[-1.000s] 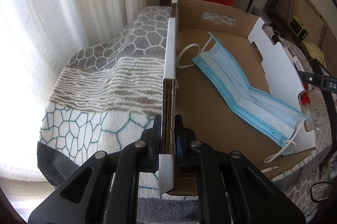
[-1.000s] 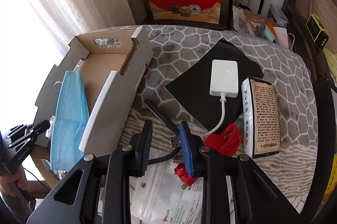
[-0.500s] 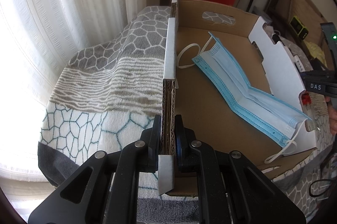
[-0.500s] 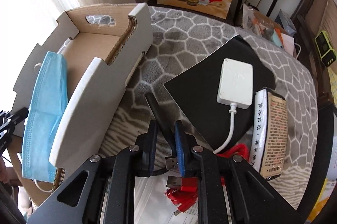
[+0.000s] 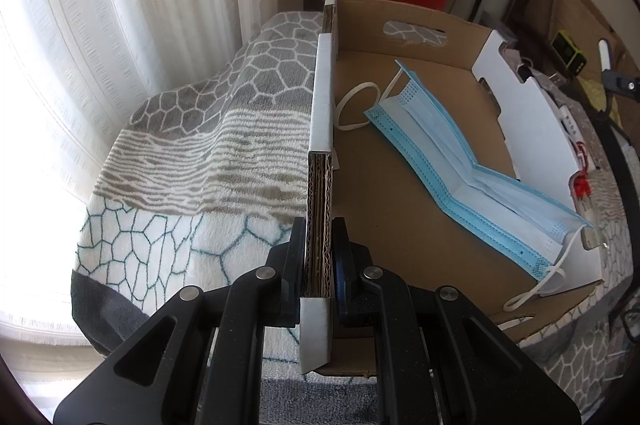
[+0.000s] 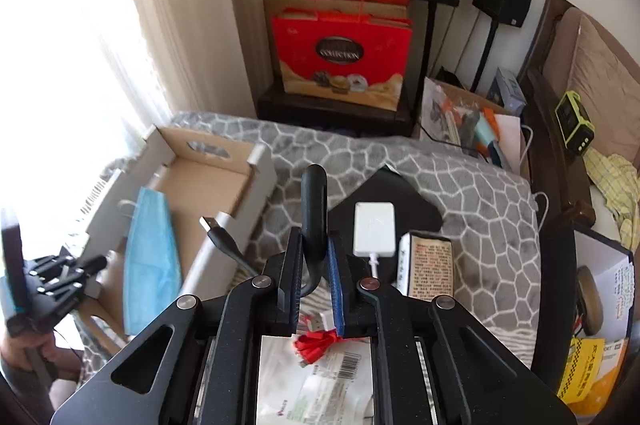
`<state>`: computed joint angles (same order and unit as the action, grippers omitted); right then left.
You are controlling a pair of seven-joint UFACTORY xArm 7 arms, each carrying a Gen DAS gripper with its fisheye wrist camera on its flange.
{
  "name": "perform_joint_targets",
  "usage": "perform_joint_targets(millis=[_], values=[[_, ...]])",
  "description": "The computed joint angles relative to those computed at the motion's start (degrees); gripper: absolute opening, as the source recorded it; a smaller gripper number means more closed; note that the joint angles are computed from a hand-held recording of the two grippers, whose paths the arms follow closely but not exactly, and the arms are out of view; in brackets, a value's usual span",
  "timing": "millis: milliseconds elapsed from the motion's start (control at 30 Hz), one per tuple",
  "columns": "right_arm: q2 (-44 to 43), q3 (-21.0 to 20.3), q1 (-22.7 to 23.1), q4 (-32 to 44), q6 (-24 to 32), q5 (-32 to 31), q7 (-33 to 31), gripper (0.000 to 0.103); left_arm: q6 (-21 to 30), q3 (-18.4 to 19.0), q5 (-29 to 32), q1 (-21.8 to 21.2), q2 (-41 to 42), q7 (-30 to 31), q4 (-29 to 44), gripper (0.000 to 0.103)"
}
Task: Organize objects
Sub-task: 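Lower the black cable into the box and open the right tool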
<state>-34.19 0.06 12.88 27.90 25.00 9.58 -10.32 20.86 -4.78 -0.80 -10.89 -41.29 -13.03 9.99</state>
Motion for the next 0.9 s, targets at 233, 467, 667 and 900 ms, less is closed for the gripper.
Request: perform_joint_targets(millis=[233, 467, 667, 900], values=[[-0.56, -2.85, 9.32, 2.32, 5.4, 9.11, -5.35, 0.011, 0.12, -0.15, 0.15, 0.03, -0.03, -0.25, 0.02, 0.011], [6.38, 1.63, 12.98, 2.77, 4.8, 12.7, -6.61, 0.012, 0.19, -0.19, 0.36, 0.1, -0.07, -0.46, -0.01, 0.011], [8.22, 3.69, 11.26, 2.23, 3.43, 11.6, -4.34, 0.025, 0.18, -0.08, 0.43, 0.15, -0.04, -0.34, -0.01, 0.011], [1.31, 0.59, 8.58, 0.84, 5.25, 9.99, -5.11, 0.03, -0.03, 0.02, 0.44, 0.2, 0.03, -0.24, -0.04, 0.011]])
